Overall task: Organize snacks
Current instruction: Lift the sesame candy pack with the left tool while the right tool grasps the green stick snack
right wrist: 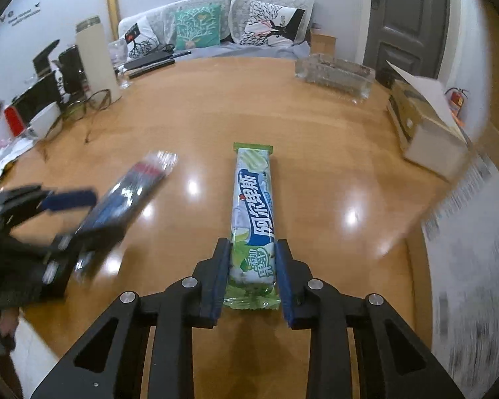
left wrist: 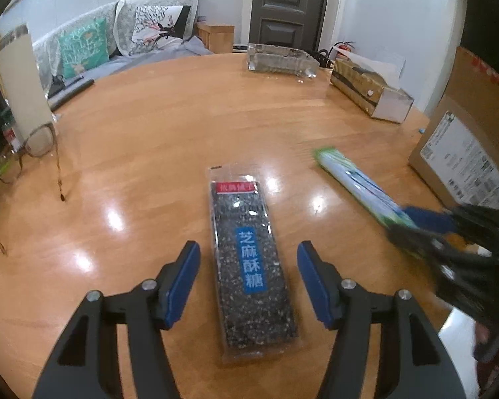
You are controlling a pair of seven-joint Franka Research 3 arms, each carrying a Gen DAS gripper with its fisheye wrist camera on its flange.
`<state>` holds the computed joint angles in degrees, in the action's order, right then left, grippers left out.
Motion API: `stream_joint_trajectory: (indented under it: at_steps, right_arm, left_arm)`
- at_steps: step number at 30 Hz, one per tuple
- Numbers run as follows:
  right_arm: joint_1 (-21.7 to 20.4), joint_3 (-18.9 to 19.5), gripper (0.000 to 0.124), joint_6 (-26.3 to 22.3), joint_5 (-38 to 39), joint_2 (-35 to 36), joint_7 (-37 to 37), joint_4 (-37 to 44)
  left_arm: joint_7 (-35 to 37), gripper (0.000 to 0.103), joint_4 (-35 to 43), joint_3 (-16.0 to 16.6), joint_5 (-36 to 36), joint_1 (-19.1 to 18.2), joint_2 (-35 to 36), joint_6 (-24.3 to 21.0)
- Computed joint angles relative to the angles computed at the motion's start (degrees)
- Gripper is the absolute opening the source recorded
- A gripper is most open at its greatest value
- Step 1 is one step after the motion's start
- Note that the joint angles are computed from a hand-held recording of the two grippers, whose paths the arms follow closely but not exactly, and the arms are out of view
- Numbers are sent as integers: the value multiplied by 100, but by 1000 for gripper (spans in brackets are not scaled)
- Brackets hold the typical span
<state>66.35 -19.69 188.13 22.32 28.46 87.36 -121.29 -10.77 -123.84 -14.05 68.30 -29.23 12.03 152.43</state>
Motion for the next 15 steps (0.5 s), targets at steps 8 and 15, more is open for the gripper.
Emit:
stream_joint_trajectory:
  at_steps: [8, 15]
  right_arm:
    - [105, 163, 35, 471, 502, -195, -395, -424]
    - [476, -237, 35, 251, 892, 249, -636, 122]
  left_arm:
    - [-32, 39, 104, -11, 63, -132, 64, -428]
    - [-420, 38, -65, -12, 389, -91, -54, -274]
